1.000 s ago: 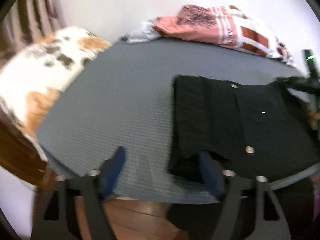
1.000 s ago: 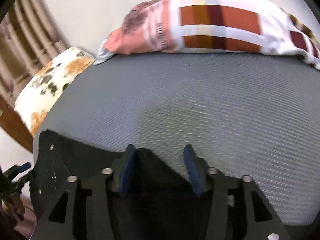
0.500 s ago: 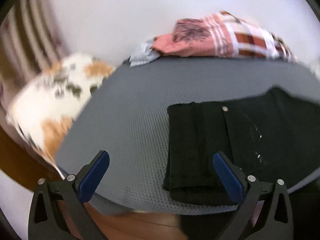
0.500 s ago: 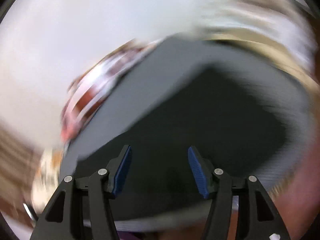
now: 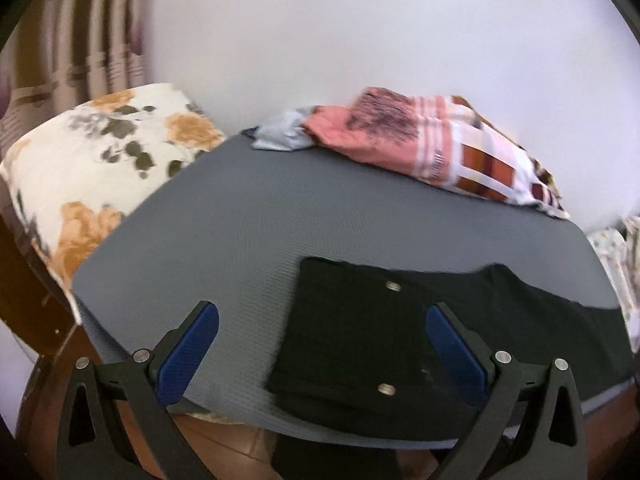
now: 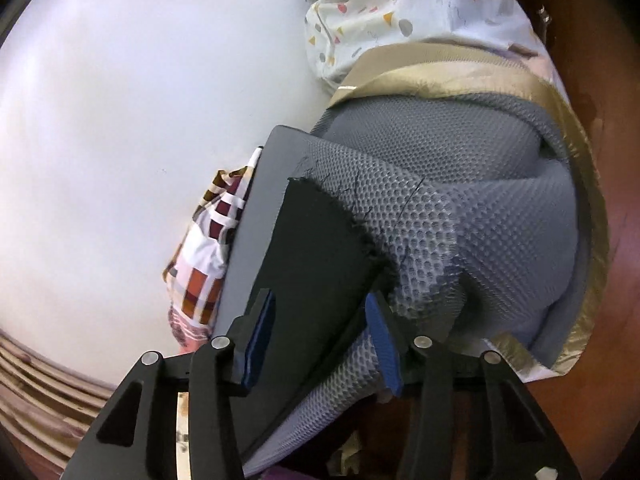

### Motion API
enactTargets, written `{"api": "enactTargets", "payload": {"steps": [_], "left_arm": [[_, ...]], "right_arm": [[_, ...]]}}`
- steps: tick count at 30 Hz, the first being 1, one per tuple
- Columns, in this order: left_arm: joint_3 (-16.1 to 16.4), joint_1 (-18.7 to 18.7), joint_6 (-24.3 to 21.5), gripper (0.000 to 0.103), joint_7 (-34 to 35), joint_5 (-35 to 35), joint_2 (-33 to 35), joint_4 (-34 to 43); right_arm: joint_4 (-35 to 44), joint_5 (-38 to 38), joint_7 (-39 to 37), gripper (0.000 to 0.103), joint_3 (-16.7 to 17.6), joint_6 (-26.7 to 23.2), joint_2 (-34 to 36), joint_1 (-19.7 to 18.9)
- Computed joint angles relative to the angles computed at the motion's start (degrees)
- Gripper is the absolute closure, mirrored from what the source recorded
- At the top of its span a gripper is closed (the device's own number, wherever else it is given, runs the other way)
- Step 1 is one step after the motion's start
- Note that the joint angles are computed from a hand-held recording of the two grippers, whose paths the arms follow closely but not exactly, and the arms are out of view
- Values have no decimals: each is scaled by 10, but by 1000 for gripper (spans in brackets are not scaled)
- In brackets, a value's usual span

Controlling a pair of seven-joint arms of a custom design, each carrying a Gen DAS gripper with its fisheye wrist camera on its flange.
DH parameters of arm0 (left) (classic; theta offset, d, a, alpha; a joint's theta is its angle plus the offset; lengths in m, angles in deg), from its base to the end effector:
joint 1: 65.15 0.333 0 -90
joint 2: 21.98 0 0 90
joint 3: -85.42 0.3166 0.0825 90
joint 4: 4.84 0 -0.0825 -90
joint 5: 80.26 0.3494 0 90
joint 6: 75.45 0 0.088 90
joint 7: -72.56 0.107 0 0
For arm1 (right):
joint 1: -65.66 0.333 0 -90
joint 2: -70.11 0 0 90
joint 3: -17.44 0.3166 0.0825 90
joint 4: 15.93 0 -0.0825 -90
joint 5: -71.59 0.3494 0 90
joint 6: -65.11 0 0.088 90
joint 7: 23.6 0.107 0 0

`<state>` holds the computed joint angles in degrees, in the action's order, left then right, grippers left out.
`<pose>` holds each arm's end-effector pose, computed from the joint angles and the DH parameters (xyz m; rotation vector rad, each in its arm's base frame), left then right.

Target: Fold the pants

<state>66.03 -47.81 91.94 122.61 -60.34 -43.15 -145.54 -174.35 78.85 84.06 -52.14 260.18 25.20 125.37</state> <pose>0.4472 -0.0524 0.5352 -1.9620 1.4128 -0.7488 0.3971 -0.1129 0.4191 -0.6838 1.9122 0.0134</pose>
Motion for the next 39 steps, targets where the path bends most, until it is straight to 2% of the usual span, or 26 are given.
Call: {"api": "enactTargets", "payload": {"steps": [7,11,12,13,14,17,20,22,24,26,30,34,37,39], "left_arm": [[41,-105,-4,0,65,-95,49,20],[33,-119,-15,0,68,-93,71,39],[33,-123,-15,0,68,-91,73,41],[34,-127,-16,0,69,-90,76,43],[36,-132,-19,0,72,-92,81,48],[42,-142,-24,0,74,-92,86,57],[40,-139,-23,0,63,-75,83,59],[45,-142,-19,0,67,-77,81,56],[45,-142,-24,0,67,-76,83,58],[49,-148,-36,0,74,-84,91,64],[64,-170,-45,0,98,-117,99,66],[58,-167,-42,0,93,-105,100,66],[72,-186,-41,0,119,-144,106,68],[74,-191,-34,0,130,-158,108,66]], "right_arm": [[26,14,-3,61,-22,-29,12,28],[23,25,-8,63,-34,-14,-12,46],[24,26,-9,66,-37,-10,-11,54],[29,29,-8,76,-35,-13,3,56],[33,32,-5,91,-33,-15,18,57],[27,33,2,96,-27,0,28,56],[4,23,16,99,5,16,19,19],[-4,18,29,99,36,-10,40,-22],[-5,19,35,99,18,-27,43,-20],[-12,16,26,101,-24,1,12,12],[-16,14,24,94,-40,15,-28,17],[-26,14,30,93,1,16,0,-43],[-13,4,25,92,1,-1,-2,-44],[-1,5,21,84,4,-14,16,-41]]}}
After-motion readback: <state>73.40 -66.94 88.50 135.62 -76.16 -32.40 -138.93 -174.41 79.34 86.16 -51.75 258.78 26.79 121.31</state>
